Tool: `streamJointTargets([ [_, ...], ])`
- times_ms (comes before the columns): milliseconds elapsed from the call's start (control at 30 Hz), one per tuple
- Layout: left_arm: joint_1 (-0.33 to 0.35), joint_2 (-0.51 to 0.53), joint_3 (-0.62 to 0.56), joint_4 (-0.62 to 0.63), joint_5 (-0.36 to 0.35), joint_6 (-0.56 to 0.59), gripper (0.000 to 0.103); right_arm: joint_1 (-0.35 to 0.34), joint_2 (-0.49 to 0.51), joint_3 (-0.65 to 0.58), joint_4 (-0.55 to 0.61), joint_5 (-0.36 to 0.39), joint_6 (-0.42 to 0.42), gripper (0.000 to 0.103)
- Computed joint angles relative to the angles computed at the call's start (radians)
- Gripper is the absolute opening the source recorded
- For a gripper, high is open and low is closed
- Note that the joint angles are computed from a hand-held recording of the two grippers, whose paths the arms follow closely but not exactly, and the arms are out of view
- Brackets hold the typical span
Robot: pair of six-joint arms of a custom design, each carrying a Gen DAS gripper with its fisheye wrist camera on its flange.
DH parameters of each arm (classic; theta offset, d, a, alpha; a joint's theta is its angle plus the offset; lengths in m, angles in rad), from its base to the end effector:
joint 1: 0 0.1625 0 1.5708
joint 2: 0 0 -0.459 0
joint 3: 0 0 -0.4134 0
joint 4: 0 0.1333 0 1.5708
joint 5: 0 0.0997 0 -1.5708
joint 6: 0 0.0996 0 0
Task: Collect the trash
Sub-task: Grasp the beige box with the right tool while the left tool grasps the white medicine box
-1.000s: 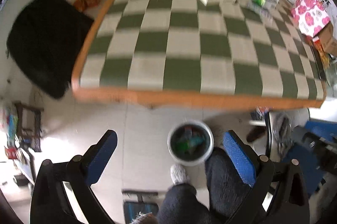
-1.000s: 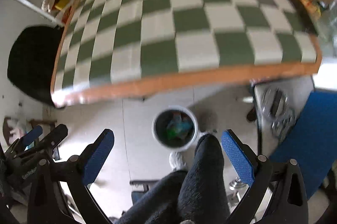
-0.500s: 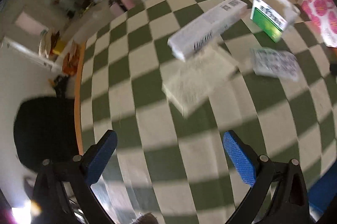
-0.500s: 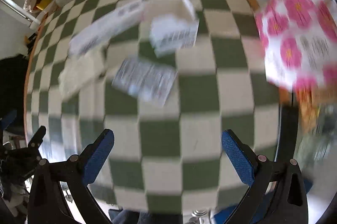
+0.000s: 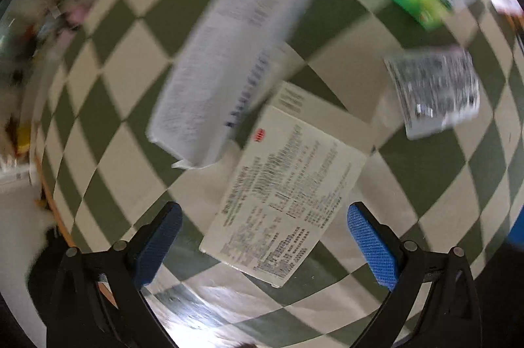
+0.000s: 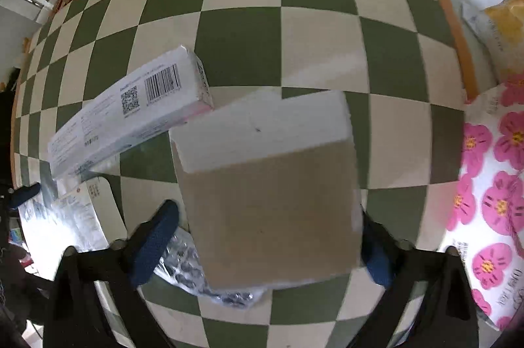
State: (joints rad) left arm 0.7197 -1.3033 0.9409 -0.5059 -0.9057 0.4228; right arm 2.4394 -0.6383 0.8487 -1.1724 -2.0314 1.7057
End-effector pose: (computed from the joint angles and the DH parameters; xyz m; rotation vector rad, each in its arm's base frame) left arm -0.2727 -0.4980 0.6275 1.5870 1.6602 0.6486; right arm 0.6711 -0.4511 0.2194 -0.8195 -2.2801 0.3315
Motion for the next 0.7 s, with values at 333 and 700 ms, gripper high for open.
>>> streamJointTargets([
  [333, -0.017, -0.031, 0.072, -0.034, -0.06, -0.034, 0.079, 0.031, -0.08, 0.147, -0.095, 0.059, 0.063, 0.08],
  [700, 0.025, -0.042, -0.058, 0.165, -0.254, -0.872, 0.08, 0.125, -0.125, 0.254, -0.138, 0.12, 0.292, 0.08],
])
